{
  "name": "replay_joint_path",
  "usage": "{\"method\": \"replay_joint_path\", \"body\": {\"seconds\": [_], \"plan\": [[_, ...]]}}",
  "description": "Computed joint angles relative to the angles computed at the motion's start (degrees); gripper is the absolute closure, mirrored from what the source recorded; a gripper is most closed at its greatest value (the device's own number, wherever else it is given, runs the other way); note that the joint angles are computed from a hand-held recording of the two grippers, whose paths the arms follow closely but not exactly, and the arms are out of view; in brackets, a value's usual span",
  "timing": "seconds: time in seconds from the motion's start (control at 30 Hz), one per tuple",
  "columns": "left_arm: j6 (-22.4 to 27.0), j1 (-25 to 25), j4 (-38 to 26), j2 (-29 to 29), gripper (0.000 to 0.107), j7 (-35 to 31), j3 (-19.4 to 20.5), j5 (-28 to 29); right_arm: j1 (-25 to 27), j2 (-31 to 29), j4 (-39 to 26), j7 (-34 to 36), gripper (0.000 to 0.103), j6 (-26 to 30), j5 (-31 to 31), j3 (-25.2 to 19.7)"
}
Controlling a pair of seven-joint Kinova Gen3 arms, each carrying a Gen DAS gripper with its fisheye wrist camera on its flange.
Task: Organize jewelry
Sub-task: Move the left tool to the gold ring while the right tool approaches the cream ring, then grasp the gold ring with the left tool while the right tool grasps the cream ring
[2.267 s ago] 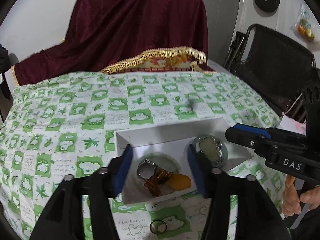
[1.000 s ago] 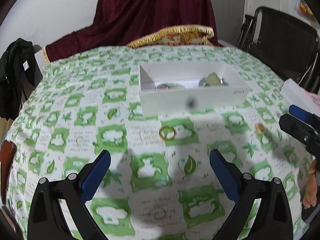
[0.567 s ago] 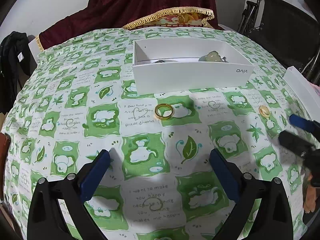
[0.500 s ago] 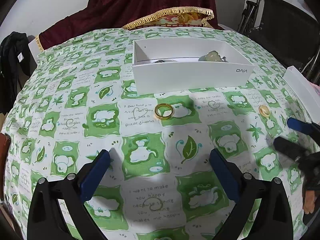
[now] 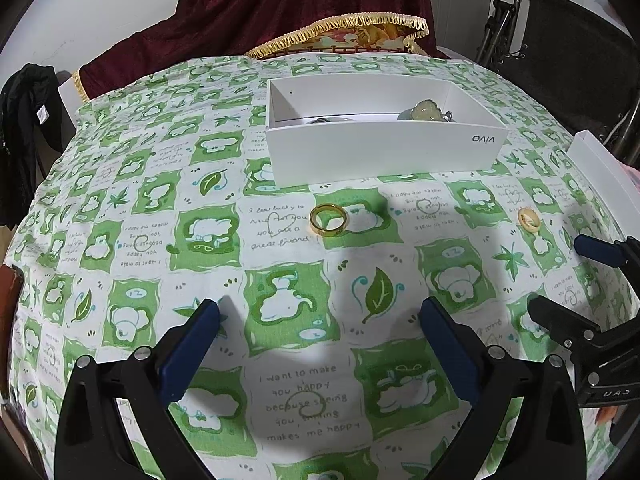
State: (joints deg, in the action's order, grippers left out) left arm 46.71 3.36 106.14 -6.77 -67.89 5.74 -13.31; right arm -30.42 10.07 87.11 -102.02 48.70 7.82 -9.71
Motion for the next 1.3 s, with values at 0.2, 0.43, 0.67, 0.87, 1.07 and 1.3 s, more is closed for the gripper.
{"method": "replay_joint_path", "body": {"seconds": [0.2,0.43,0.67,0.87,1.07,1.3], "plan": [[0.1,0.0,0.1,-0.2,0.008,0.0,0.1,0.0,0.7,-0.4,0.4,2.2,0.004,-0.2,-1.3,-0.2],[0.0,0.0,0.5,-0.6,0.008,-0.9,-0.1,0.4,1.1,-0.7,0.9,2.7,0.004,-0.8,-2.3,-0.2],[0.1,-0.1,0.5,-0.7,0.008,-0.6,0.1,0.2,3.4,-1.2,1.5,3.9,0.004,-2.8,-6.8,0.0],[0.1,-0.3,0.5,-0.7,0.008,1.7,1.1,-2.1,4.9,-1.4,1.7,2.9,0.004,-3.6,-9.0,0.4],[-1.6,-0.9,1.0,-1.6,0.008,1.7,0.9,-3.7,3.9,-0.8,0.9,1.8,0.004,-2.6,-6.9,0.4],[-2.5,0.0,-1.1,0.9,0.02,-3.7,0.2,-2.5,3.9,-0.7,0.8,2.0,0.004,-2.3,-6.7,0.3]]}}
